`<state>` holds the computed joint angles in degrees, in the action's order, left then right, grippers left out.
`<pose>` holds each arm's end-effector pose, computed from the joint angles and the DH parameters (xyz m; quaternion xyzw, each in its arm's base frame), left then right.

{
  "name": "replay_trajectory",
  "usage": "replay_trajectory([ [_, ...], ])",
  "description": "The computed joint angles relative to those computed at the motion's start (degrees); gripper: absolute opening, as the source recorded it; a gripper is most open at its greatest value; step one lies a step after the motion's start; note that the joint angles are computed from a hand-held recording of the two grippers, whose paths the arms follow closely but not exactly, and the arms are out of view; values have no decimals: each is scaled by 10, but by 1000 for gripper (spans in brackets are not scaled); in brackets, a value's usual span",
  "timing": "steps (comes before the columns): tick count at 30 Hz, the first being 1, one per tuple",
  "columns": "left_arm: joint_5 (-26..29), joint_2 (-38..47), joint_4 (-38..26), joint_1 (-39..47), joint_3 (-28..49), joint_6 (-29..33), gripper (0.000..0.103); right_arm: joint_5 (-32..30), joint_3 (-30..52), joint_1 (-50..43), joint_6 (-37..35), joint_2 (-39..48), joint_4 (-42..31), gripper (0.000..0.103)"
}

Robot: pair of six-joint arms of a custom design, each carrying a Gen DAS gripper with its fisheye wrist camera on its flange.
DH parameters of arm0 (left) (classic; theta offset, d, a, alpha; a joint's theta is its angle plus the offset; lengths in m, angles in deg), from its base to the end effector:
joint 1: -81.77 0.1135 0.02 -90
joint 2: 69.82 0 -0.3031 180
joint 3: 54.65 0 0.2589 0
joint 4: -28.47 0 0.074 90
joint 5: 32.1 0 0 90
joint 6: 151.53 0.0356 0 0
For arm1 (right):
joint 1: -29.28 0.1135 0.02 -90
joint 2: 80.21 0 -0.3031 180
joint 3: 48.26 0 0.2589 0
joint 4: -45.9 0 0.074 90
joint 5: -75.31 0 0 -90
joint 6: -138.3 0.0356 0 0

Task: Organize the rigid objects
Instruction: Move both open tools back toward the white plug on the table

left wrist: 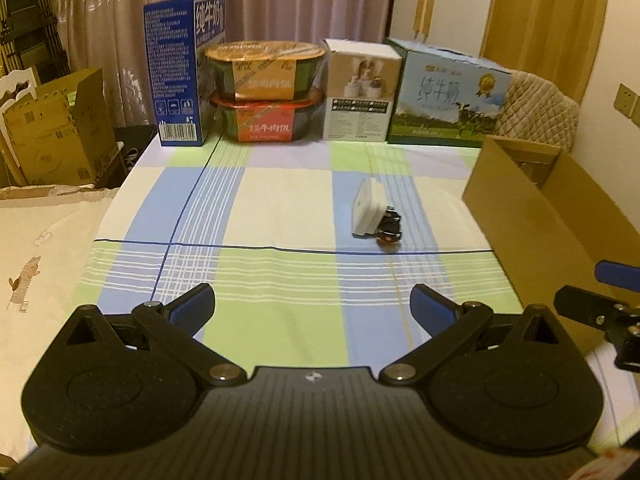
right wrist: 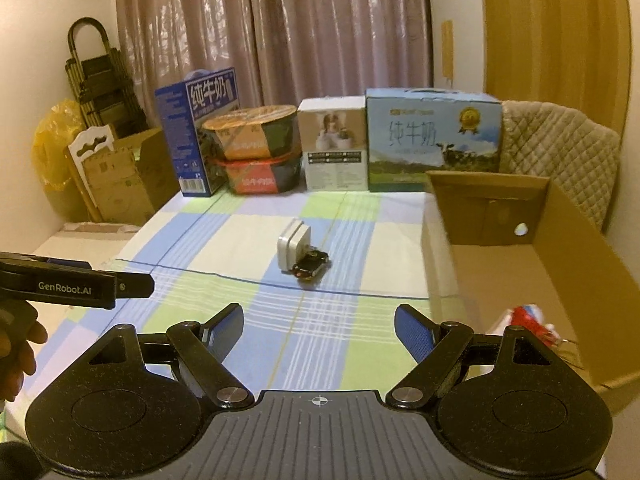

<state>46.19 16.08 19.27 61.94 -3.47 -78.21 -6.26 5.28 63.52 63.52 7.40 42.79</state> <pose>0.2748 -0.0914 0.1929 -0.0147 0.9162 -0.0328 0.3991 0.2582 0.1695 0.2053 -0.1153 0.8863 0.1258 0.4304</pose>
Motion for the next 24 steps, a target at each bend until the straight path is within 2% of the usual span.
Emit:
replay_trajectory([
  [7, 20, 124, 110, 46, 19, 13, 102, -25, 72, -22, -6, 174, 82, 79],
  [12, 24, 219, 170, 68, 58, 29, 102, -38, 139, -37, -30, 276, 111, 67],
  [17, 41, 294, 197, 82, 112, 27, 102, -70, 216, -56, -31, 353, 95, 64],
  [24, 54, 364, 207, 87, 176, 43, 102, -92, 345, -63, -107, 448, 45, 63],
])
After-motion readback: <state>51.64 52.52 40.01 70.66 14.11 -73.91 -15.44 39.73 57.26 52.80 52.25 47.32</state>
